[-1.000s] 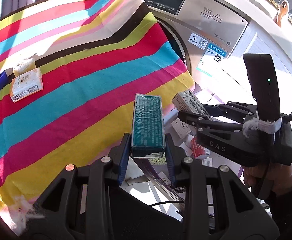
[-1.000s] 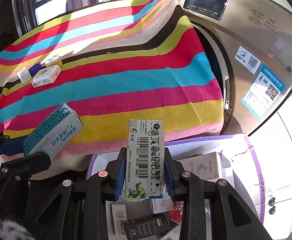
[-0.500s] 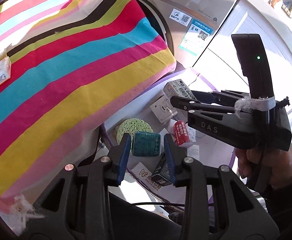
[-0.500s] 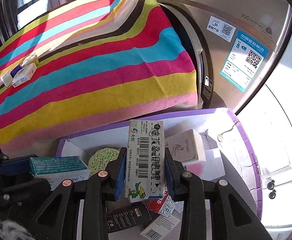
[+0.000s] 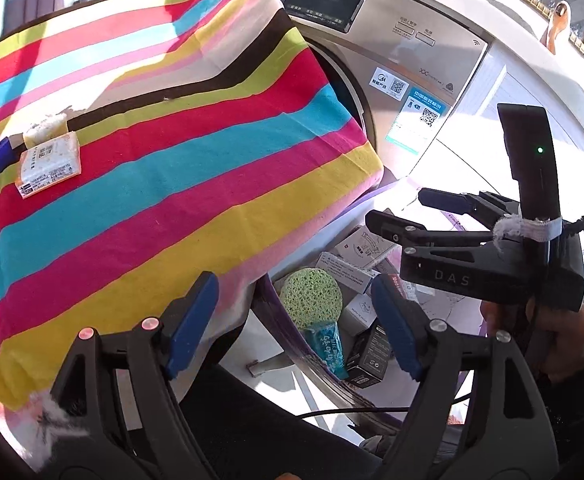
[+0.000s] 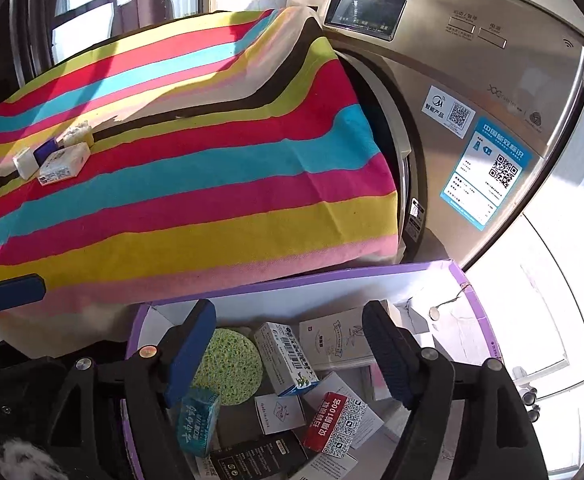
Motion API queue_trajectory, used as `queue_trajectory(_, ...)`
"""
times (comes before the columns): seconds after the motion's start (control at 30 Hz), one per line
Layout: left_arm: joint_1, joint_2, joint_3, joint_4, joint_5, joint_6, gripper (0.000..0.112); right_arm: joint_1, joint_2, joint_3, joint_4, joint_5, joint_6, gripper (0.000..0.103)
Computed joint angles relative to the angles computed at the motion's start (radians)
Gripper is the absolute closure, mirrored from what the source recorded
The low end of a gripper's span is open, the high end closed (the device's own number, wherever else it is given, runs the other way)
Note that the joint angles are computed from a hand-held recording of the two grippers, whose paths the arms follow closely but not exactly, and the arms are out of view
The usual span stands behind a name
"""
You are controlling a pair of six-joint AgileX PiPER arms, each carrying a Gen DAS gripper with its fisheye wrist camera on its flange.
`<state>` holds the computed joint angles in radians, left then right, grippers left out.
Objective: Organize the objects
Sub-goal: 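Carry the teal box and white barcode box to the bin and release both, then move both open grippers from the bin back over the striped table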
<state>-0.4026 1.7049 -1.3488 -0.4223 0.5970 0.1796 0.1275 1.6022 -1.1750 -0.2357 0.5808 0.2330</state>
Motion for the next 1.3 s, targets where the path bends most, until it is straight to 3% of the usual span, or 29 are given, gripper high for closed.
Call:
queue_trajectory(0.1, 0.067, -0.051, 0.064, -0.073, -0.037, 0.065, 0.031, 0.015, -0.022, 0.005, 0.0, -0.034, 0.005, 0.021)
queue_trajectory(0.23, 0.158, -0.097, 0.126, -0.065, -0.065, 0.047, 0.031, 0.01, -0.023, -0.018, 0.166, -0.053, -0.154, 0.02)
queue_trajectory(0.43, 0.324, -0.138, 0.179, -0.059, -0.073, 0.091, 0.031, 0.057, 0.006, -0.062, 0.21, -0.047, -0.183, 0.02)
queue_trajectory(0.6, 0.461, -0.107, 0.14, -0.074, -0.081, 0.197, 0.031, 0.087, 0.056, -0.133, 0.298, -0.049, -0.249, 0.02)
queue_trajectory(0.77, 0.558, 0.007, 0.037, -0.145, -0.105, 0.352, 0.03, 0.138, 0.157, -0.271, 0.379, -0.038, -0.304, 0.02)
queue_trajectory(0.87, 0.611, 0.101, -0.071, -0.203, -0.049, 0.411, 0.03, 0.18, 0.245, -0.386, 0.376, -0.008, -0.296, 0.02)
queue_trajectory(1.17, 0.624, 0.32, -0.427, -0.031, 0.121, 0.255, 0.029, 0.283, 0.506, -0.761, 0.311, 0.155, -0.243, 0.019)
queue_trajectory(1.3, 0.627, 0.393, -0.547, -0.033, 0.192, 0.256, 0.029, 0.301, 0.623, -0.972, 0.318, 0.268, -0.233, 0.019)
